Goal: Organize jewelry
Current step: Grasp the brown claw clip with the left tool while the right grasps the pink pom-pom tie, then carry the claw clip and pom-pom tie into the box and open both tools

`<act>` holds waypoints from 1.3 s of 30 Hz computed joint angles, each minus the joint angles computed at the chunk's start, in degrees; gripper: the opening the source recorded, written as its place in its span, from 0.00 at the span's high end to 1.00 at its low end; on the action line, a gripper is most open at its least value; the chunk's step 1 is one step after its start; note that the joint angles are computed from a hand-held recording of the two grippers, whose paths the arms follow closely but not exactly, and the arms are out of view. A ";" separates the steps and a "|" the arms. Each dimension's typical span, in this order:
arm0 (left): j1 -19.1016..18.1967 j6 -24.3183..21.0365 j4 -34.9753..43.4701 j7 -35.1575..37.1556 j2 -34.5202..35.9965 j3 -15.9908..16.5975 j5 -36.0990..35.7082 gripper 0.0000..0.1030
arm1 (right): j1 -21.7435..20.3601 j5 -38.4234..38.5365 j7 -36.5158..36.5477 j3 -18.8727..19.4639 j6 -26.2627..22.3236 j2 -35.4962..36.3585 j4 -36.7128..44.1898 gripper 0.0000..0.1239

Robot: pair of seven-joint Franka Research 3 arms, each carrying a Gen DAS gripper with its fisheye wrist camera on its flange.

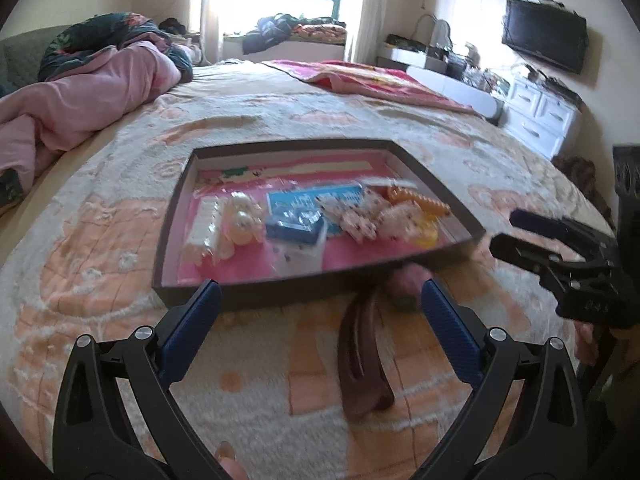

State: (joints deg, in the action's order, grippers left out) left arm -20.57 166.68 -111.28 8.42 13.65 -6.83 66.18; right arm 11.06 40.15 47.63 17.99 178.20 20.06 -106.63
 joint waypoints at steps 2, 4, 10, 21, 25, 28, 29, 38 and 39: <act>0.16 0.19 -0.49 1.66 0.10 -0.53 -1.46 0.11 | -0.94 0.77 -1.00 0.95 -0.84 -0.25 -0.38 0.40; 0.31 -0.05 -1.08 4.24 0.35 -1.18 -3.93 0.11 | -1.39 1.74 -1.94 1.30 -2.17 -0.31 -0.36 0.40; 0.13 -0.16 -1.40 12.09 2.00 -2.31 -11.83 0.19 | 0.13 3.10 -2.64 -0.88 -7.20 0.03 0.68 0.40; -1.60 -0.59 -1.76 19.79 3.55 -1.10 -20.79 0.83 | 3.60 1.00 2.32 -5.12 -16.79 4.44 7.04 0.41; -2.09 -0.50 -2.20 19.51 3.13 -0.56 -20.69 0.84 | 5.37 -2.58 5.59 -6.36 -18.27 6.76 9.78 0.41; -2.10 -0.33 -2.97 19.06 2.30 -0.46 -20.55 0.84 | 6.18 -4.79 8.04 -6.82 -18.52 8.16 11.29 0.41; -2.17 -0.41 -3.31 18.59 1.90 -0.36 -20.33 0.84 | 6.00 -4.84 8.40 -6.52 -18.73 8.49 11.69 0.41; -1.02 -0.89 -6.09 13.64 -1.06 -0.41 -17.73 0.84 | 4.85 -4.52 9.53 -5.07 -19.19 9.73 13.03 0.59; -0.88 -0.70 -6.09 13.09 -1.17 -0.44 -17.22 0.84 | 4.48 -4.12 8.88 -4.63 -19.33 9.63 12.90 0.62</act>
